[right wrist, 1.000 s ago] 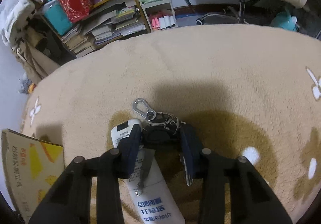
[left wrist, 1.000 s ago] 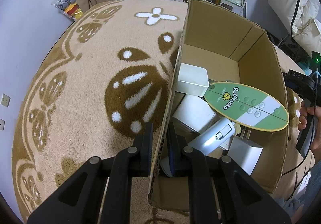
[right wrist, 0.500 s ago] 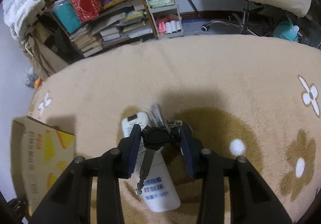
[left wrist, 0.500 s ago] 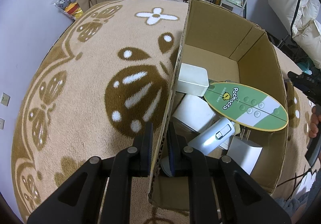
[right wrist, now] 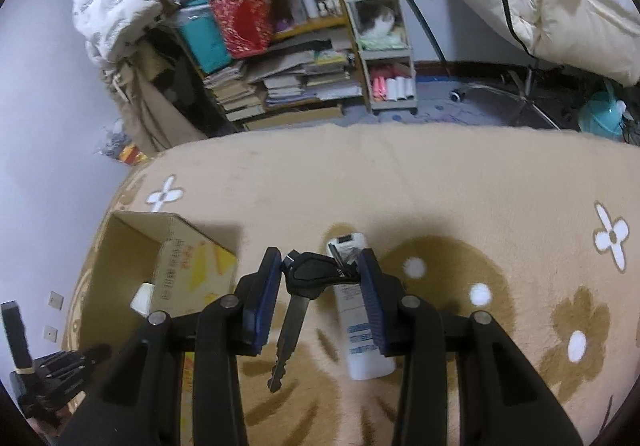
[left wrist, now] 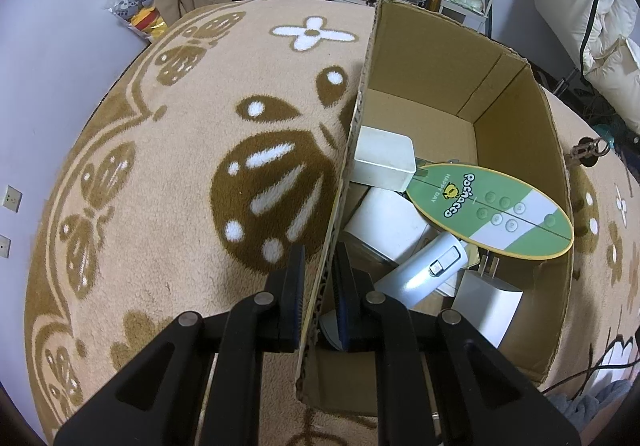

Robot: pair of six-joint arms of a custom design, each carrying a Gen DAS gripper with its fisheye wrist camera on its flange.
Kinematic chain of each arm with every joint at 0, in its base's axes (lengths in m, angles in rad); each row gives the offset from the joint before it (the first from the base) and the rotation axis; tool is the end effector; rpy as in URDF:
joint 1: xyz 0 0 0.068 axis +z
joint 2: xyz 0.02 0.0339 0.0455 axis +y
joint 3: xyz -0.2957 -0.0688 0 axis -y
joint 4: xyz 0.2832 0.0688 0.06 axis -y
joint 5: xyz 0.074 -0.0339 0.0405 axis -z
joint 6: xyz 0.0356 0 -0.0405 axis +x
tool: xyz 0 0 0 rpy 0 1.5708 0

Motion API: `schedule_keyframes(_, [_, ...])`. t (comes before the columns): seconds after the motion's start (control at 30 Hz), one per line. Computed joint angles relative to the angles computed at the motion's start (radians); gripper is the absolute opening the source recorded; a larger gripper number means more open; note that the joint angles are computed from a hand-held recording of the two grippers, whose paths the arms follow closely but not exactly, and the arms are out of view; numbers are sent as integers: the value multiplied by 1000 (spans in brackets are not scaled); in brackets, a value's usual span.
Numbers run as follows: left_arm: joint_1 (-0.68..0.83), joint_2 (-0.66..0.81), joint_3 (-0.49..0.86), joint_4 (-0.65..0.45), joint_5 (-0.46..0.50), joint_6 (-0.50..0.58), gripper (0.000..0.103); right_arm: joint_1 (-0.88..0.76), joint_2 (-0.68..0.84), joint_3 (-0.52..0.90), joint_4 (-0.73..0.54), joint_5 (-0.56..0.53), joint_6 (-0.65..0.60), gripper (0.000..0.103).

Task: Organize rigid objects
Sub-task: 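Lift the keys over the box and release them with the right gripper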

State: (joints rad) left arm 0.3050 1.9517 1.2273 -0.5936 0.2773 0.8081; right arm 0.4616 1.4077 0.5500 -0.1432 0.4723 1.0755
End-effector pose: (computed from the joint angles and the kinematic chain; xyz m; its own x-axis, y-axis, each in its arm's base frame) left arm 0.3929 0.1135 0.1405 -0.7996 0.4773 -0.3644 0.5133 0.8582 -0.0023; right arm 0.2397 0.1011 0.1413 -0.5139 0.6195 -0.5934 0.5792 0.7608 0.2927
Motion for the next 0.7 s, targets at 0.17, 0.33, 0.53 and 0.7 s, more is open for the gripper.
schedule_keyframes(0.17, [0, -1, -1, 0, 0, 0, 13, 73, 3, 38, 34, 29, -6, 42])
schedule_keyframes(0.33, [-1, -1, -1, -3, 1, -3, 13, 118, 22, 107, 54, 32, -44, 42])
schedule_keyframes(0.53, [-1, -2, -2, -3, 1, -4, 13, 164, 36, 200, 76, 40, -113, 42])
schedule_keyframes(0.7, [-2, -4, -5, -4, 4, -7, 13, 207, 81, 285, 71, 35, -165, 42])
